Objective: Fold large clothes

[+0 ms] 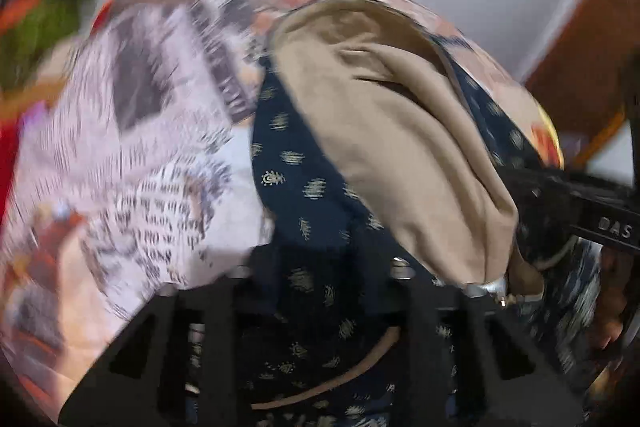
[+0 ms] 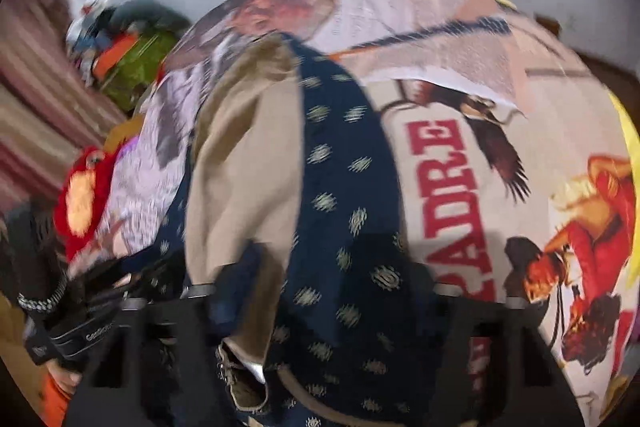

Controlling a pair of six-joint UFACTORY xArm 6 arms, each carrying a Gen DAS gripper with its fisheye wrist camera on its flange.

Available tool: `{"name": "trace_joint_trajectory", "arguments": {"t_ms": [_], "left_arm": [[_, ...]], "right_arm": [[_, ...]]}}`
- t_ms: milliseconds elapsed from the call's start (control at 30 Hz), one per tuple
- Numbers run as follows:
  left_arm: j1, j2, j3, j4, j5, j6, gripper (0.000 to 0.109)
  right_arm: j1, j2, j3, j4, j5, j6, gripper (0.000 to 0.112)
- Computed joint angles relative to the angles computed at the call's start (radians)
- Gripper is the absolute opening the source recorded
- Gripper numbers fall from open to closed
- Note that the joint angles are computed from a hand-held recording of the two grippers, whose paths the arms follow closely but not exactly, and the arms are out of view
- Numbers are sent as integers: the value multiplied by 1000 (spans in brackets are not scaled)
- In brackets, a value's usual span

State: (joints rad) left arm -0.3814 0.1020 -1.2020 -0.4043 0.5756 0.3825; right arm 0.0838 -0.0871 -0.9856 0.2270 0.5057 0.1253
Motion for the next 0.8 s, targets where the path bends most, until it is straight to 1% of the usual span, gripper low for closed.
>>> {"name": "trace_joint_trajectory", "arguments": {"t_ms": [33,67,100,133,267,367,500,567,633,667,733,800], "left_arm": [[-7,-15,6,27,6,2,14],[-11,-34,11,29,21,10,13],[-11,-52,17,19,34,22,12],[-11,-84,30,2,52,39,12],[-3,-205,101,-53,112,123,12],[4,-320,186,-17,166,156,12],[12,-426,280,36,236,140,12],[11,-476,337,80,243,122,13],[12,-512,381,117,255,97,13],[14,-526,400,132,267,80,13],[17,-554,445,168,275,38,14],[17,-578,488,220,273,6,16]], "right_arm": [[13,-7,8,-52,-4,15,30],[25,-23,21,-103,-5,21,27],[37,-40,36,-144,-7,22,20],[47,-62,52,-171,-4,29,17],[62,-167,116,-95,16,-25,15],[83,-284,186,-63,51,-42,15],[118,-425,279,-65,112,-35,15],[133,-502,331,-81,143,-13,15],[152,-579,384,-141,180,34,16],[166,-619,409,-185,213,72,16],[179,-678,447,-223,272,111,16],[188,-699,455,-275,353,163,16]]}}
